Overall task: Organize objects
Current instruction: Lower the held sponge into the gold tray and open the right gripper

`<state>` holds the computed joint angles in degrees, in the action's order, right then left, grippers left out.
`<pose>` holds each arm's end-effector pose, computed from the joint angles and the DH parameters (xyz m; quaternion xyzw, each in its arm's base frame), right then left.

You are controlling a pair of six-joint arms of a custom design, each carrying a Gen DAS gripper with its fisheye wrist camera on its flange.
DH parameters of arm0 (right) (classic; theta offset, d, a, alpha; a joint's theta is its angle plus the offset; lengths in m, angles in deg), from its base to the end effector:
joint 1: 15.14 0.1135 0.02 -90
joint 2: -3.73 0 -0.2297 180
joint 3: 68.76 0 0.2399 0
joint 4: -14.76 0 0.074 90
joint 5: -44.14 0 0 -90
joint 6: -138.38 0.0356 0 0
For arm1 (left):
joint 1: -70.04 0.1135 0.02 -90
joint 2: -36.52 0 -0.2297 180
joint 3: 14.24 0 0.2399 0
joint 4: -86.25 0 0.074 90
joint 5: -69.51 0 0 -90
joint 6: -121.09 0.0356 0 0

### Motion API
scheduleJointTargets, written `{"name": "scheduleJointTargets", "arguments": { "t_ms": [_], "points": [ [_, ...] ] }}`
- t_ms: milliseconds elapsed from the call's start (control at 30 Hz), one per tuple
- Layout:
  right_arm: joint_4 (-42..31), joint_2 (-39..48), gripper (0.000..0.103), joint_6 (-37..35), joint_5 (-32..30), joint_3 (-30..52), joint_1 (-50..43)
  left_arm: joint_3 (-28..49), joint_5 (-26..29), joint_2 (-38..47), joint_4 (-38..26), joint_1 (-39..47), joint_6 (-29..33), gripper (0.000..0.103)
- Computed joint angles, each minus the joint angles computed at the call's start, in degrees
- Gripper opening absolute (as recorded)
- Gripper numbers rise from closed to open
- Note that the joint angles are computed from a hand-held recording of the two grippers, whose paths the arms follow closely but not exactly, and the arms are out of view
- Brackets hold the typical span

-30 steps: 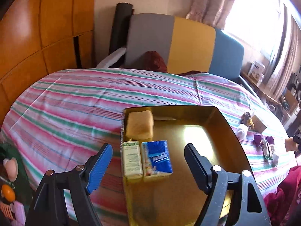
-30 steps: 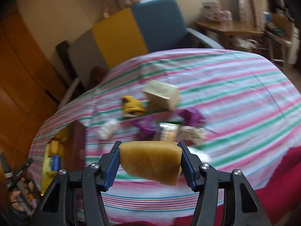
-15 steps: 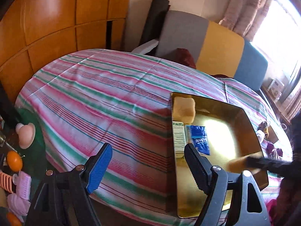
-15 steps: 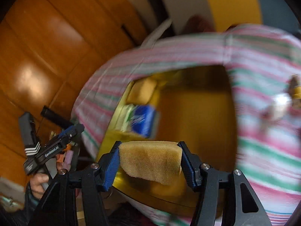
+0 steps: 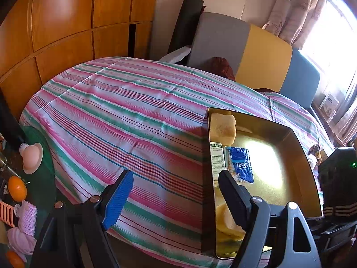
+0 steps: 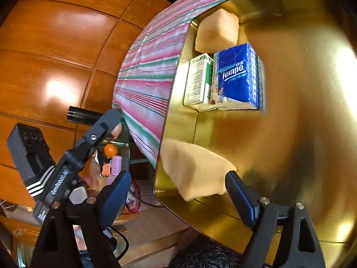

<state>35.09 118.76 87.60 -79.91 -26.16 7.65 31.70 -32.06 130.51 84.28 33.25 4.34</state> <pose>0.2257 0.1164 0.0113 0.0351 0.9087 0.3973 0.1235 0.2175 -0.1538 0.0808 0.0475 0.9344 -0.0985 0.3390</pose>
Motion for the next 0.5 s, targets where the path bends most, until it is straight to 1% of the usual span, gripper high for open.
{"name": "scheduleJointTargets", "arguments": {
  "t_ms": [100, 233, 300, 400, 500],
  "points": [
    [2.1, -1.5, 0.088, 0.4, 2.0, -2.0, 0.9, 0.8, -2.4, 0.8, -0.4, -2.0, 0.1, 0.080],
    [-1.1, -6.7, 0.091, -1.4, 6.2, -3.8, 1.9, 1.7, -5.1, 1.5, -1.6, -4.7, 0.2, 0.080],
    [-4.0, -11.3, 0.092, -3.8, 8.7, -5.9, 1.4, 2.2, -8.3, 1.6, -2.4, -6.9, 0.4, 0.080],
    [-6.5, -15.2, 0.095, -5.4, 14.3, -7.4, 3.4, 2.5, -11.5, 1.4, -2.5, -9.3, 1.3, 0.080],
    [-7.5, -18.0, 0.100, -6.6, 18.7, -8.9, 4.3, 2.8, -12.2, 1.5, -2.8, -10.3, 1.5, 0.080]
  ]
}}
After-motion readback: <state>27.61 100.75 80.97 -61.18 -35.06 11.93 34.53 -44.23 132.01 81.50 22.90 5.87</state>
